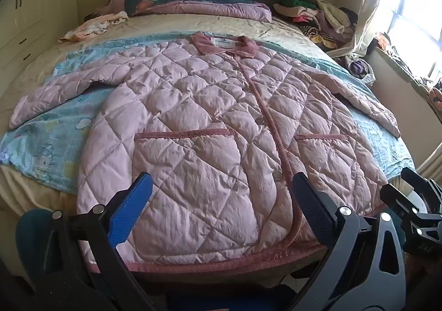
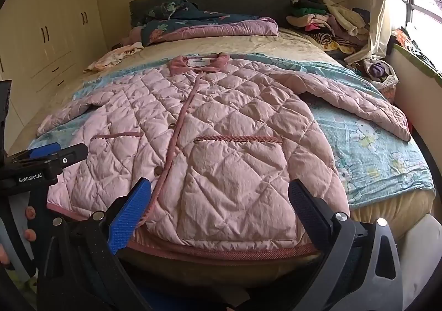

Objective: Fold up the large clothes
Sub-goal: 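Move both tools toward the pink quilted jacket on the bed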

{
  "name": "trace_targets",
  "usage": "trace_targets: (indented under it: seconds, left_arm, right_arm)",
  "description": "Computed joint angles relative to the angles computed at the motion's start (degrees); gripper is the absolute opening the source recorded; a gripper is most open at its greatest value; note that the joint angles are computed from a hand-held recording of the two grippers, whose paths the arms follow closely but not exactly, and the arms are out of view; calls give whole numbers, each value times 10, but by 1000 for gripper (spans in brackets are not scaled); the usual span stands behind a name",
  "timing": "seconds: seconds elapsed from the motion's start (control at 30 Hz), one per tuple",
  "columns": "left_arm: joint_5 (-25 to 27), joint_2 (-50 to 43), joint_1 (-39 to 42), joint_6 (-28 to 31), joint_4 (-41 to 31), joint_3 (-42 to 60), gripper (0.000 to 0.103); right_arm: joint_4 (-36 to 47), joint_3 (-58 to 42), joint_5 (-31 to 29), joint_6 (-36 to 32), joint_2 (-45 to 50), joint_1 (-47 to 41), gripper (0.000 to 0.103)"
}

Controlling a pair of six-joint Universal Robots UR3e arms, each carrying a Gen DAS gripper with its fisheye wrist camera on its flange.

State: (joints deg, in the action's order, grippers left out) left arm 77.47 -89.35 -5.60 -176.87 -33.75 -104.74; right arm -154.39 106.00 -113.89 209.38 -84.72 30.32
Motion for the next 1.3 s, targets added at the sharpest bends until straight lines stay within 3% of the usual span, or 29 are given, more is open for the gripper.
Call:
trace_targets:
  seconds: [1.3]
  left_arm:
    - [-4,-1,-2,-2,-8,10,95]
  right_arm:
    - [9,-7,-7,2,-1,5,99]
